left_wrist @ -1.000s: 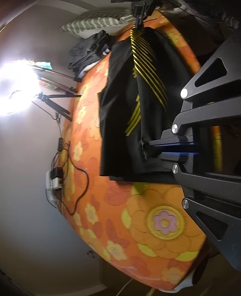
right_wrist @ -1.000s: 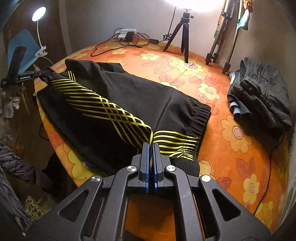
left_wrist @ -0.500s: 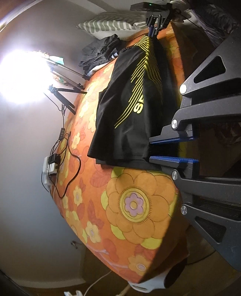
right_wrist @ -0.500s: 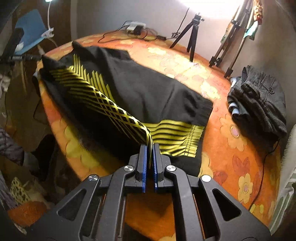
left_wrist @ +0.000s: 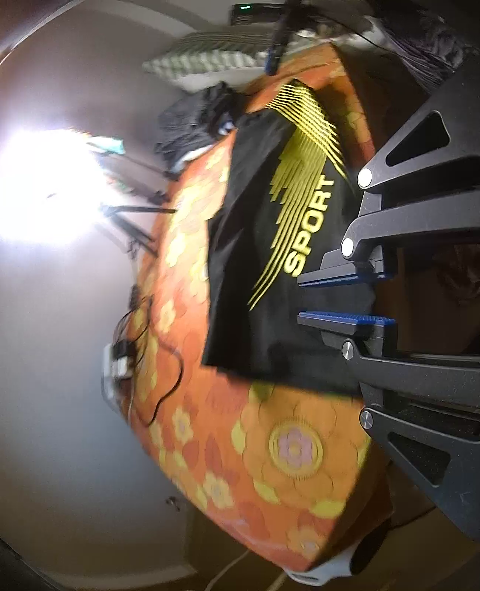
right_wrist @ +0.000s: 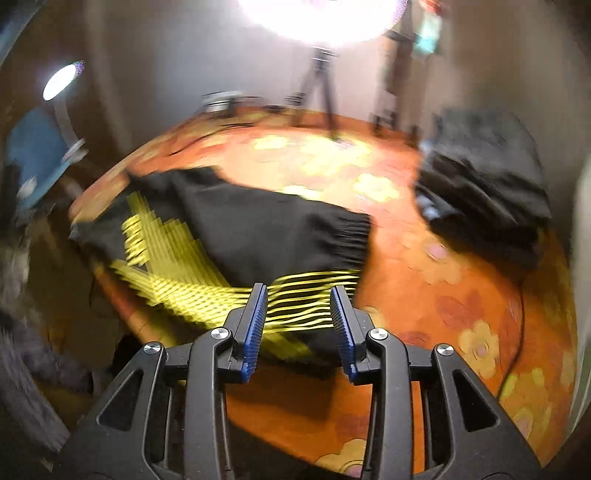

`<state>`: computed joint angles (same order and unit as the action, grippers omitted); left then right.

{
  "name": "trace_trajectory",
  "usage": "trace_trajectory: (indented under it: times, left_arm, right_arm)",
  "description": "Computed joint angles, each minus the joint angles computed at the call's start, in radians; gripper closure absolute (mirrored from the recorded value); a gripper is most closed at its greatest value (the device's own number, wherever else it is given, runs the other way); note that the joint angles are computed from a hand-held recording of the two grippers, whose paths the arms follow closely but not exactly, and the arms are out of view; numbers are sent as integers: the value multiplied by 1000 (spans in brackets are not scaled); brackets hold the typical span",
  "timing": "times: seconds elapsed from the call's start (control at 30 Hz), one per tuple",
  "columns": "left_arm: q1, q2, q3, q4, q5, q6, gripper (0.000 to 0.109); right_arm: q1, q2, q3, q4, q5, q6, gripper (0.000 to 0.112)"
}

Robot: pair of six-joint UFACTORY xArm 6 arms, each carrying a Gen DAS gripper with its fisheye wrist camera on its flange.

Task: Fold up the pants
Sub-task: 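Lift the striped leg with the right gripper and fold it over the other leg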

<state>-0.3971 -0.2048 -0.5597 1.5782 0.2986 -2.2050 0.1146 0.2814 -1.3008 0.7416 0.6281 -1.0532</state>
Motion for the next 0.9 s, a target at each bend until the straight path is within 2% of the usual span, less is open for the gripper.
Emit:
trace_trajectory:
  times: [0.1,0.27,0.37,0.47,0.53,0.6,0.67,0.73,0.9]
  left_arm:
    - [2,81,-44,-69,-25,78,97]
    - [19,125,-42,-195,-42,168,97]
    - [26,105,-11,-227,-24,159,97]
    - [42,70,24,-202,-29,87,97]
    - [38,47,37,-192,-18,58,97]
    - [39,36,39,-167,-19,22,97]
    - [52,42,25,-111,-47,-40,97]
    - [54,61,4,-112,-59,-23,97]
    - [69,110,-27,-126,-100,10,97]
  right_arm:
    - [-36,94,-105,-83,73,176,76]
    - [-50,146,-145,-129,140,218,76]
    - [-26,121,-92,-192,108,198,76]
    - [5,79,-17,-260,13,193,76]
    - [19,36,19,-237,-34,159,76]
    - [30,-2,29,-164,-39,97,76]
    - [40,-26,9,-89,2,39,76]
    - [67,-26,-38,-56,44,18,76]
    - [169,109,-286,-115,155,68,76]
